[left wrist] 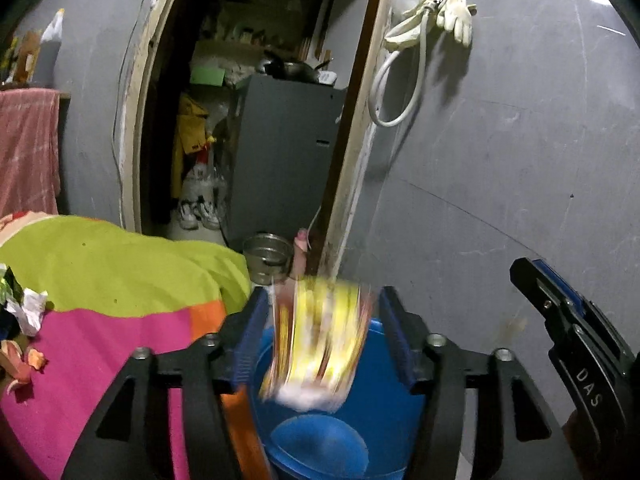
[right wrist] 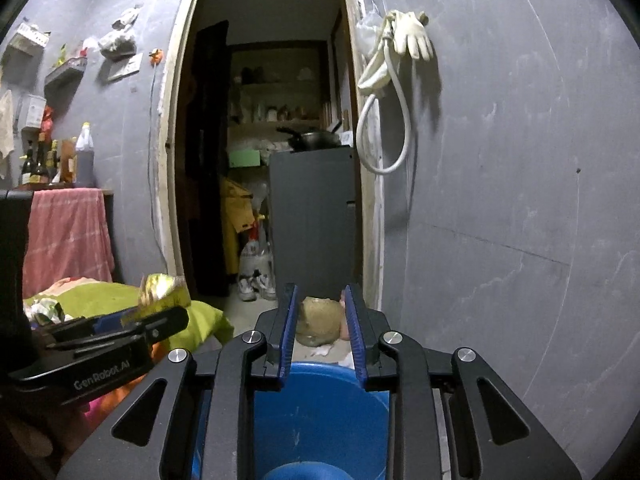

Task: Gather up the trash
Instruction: 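Open both grippers to drop the wrapper and scrap into the bucket, then move both tools back over the trash on the blanket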

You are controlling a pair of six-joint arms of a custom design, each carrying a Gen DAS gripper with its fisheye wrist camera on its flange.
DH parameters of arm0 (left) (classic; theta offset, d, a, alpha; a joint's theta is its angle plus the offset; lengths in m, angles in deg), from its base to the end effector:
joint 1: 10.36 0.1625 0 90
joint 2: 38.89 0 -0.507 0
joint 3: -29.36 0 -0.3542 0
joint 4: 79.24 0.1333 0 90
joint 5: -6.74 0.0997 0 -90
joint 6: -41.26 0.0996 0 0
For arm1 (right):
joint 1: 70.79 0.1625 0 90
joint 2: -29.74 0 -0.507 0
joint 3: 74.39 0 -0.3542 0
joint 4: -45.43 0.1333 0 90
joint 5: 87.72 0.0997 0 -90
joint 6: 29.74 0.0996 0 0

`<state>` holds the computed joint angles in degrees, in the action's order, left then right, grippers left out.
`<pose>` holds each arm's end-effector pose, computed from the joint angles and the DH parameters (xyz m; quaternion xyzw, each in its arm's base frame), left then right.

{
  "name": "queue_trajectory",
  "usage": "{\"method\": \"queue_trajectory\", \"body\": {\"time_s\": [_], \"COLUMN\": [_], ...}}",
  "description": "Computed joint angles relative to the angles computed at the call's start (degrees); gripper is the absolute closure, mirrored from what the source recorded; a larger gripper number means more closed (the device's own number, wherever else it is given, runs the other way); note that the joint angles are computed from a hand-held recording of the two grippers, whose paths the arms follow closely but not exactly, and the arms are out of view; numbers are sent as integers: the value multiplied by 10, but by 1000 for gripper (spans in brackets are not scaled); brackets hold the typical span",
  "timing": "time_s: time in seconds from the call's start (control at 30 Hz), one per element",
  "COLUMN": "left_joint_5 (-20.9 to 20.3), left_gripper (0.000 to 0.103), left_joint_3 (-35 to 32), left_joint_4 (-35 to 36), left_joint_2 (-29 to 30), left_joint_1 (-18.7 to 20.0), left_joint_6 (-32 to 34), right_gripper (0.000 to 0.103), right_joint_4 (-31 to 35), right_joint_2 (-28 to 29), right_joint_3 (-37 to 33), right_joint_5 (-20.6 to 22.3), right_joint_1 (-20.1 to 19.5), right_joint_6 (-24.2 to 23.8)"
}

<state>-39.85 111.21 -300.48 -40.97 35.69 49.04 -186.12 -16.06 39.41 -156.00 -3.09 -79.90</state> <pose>-0.3324 -0.6355 -0.1347 0.2206 0.8232 -0.4869 0.1915 -0.0714 -0.6226 0.2670 0.2989 -0.7364 0.5635 0.2258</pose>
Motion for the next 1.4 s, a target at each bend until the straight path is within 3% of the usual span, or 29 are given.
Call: {"method": "queue_trajectory", "body": {"time_s": [0.07,0.17,0.4,0.47,0.57,0.67,0.73,0.8,1.17,1.4], "left_joint_5": [0,2,21,29,45,64,75,91,167,233], "left_gripper": [48,48,38,33,25,13,3,2,2,2], "left_joint_3": [4,13,41,58,85,117,134,155,274,350], "left_joint_4": [4,11,-18,-46,-86,-138,-167,-205,-346,-436], "left_joint_2": [-2,-9,-28,-35,-46,-56,-63,-70,-109,-128], "left_joint_1": [1,0,-12,-18,-28,-39,-46,-54,-89,-98], "left_joint_6": [-7,-21,-19,-13,-2,11,22,39,96,139], "right_gripper": [71,71,56,50,30,21,9,0,0,0], "right_joint_4": [5,9,-21,-40,-72,-106,-124,-136,-182,-188], "right_joint_2": [-1,-4,-14,-15,-19,-22,-24,-25,-25,6], "right_joint_3": [-2,-1,16,22,36,53,64,73,138,173], "right_joint_5": [0,3,29,36,52,67,75,84,107,90], "right_joint_1": [-1,-4,-8,-6,-6,-4,-4,-3,22,56], "right_joint_6": [5,10,23,25,31,38,44,50,47,25]}}
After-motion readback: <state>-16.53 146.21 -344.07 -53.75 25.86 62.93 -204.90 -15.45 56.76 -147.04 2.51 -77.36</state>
